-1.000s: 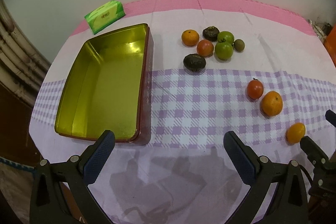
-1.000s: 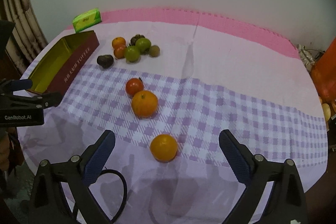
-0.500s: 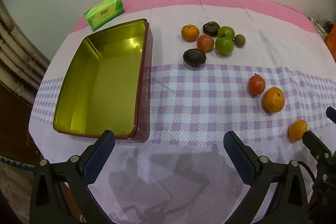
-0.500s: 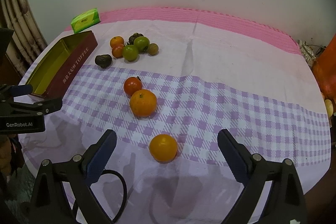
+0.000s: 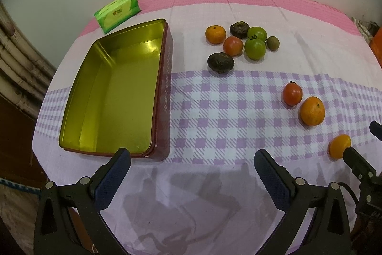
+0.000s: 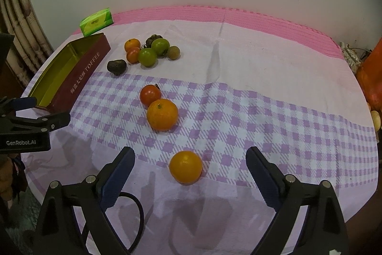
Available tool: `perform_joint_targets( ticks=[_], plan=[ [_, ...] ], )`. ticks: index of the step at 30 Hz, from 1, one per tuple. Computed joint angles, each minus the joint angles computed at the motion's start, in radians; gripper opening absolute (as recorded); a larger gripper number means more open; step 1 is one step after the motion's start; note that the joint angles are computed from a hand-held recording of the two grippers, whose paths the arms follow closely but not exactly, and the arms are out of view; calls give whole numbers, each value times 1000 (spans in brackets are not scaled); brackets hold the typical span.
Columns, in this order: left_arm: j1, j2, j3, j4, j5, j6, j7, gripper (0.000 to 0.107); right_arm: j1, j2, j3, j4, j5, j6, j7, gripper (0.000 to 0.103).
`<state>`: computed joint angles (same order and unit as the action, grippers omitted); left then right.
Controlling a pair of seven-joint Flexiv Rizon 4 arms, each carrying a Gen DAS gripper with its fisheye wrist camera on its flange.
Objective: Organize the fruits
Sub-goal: 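Move the right gripper toward the orange mandarin on the cloth, then close the right gripper around the orange mandarin and lift it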
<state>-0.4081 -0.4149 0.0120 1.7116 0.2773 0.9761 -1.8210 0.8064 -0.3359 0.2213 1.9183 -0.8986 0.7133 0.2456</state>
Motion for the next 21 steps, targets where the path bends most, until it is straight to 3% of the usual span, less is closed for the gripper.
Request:
perform_joint_targets(
  ticks=[5,9,13,15,19,21],
  plan=[
    [1,-1,-1,-2,-2,-3,1,103,-1,-6,0,-6,5,8,-12,93],
    [1,-1,-2,-2,-2,-2,2,103,-8,-9,1,-2,18,43,-25,79],
    [0,-3,-2,-4,-3,-3,2,103,-8,-14,-2,-1,26,62,-38,74],
    [1,-3,-2,-2,-4,-1,5,103,-9,-16,-3,0,30,70,-46,65],
    [2,-9,-7,-6,-11,1,13,103,-11,-16,-2,8,53,82,-51,64],
    [4,-13,-11,-9,-18,1,22,103,-12,-22,-4,8,58,93,-52,59]
  ],
)
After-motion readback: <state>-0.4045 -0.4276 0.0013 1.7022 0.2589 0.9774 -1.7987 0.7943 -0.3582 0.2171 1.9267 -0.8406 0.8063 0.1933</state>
